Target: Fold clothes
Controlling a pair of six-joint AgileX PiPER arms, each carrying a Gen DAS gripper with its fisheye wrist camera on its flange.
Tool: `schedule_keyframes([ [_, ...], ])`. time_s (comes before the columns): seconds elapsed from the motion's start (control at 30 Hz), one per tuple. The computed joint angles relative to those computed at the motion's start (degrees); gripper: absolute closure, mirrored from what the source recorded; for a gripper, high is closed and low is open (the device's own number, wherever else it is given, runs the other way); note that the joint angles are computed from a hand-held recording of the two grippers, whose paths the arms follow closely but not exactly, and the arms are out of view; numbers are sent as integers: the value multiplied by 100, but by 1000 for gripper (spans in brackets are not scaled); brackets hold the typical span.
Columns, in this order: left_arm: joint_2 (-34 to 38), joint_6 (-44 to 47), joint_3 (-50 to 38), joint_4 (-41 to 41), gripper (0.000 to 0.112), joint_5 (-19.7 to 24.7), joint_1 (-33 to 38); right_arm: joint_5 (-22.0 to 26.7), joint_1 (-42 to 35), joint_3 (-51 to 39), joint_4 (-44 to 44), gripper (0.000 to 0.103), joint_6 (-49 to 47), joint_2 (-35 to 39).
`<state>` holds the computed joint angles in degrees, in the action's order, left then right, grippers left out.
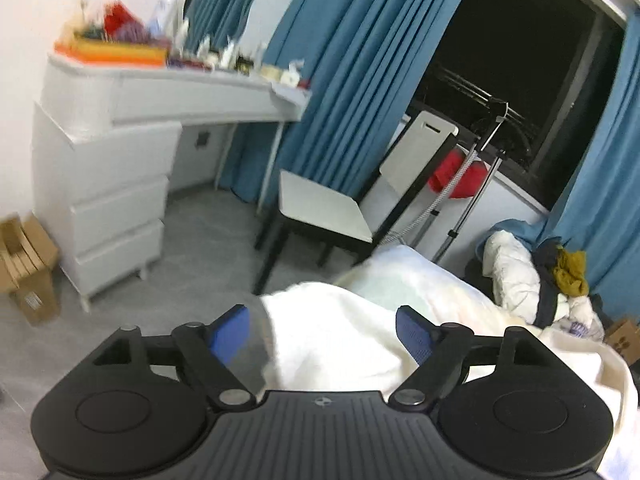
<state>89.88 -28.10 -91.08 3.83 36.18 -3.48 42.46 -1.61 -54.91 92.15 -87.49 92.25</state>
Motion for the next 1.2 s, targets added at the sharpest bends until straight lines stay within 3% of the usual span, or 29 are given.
schedule_keyframes([
  [0.13, -1105, -189, 497, 414, 22, 383, -436, -148, -97, 297, -391, 18, 46, -665],
  [0.3, -1945, -1832, 650, 2257, 21, 1210, -2547, -57, -642, 361, -1153, 19, 433, -1531],
  [0.47, -1474, -3507, 213, 4136, 21, 2155, -5177, 807, -2145, 132, -1794, 19, 803, -2224],
  [0.6, -737, -4385, -184, 5016, 21, 2520, -6467, 1649, -3605, -209, -1875, 19, 743, -2353],
  [0.7, -146, -4857, -428, 5392, 21, 2470, -6959, 2238, -4649, -470, -1771, 19, 457, -2165],
  [0.87, 357, -5810, 74, 6119, 21, 2098, -7343, 2414, -5649, -318, -1205, 19, -416, -1740],
  [1.0, 539, -5920, 274, 5926, 21, 1931, -7313, 2289, -5857, -40, -960, 19, -669, -1402],
  [1.2, 238, -6033, 702, 5930, 21, 1521, -6827, 2099, -5726, -92, -849, 19, -701, -1095],
])
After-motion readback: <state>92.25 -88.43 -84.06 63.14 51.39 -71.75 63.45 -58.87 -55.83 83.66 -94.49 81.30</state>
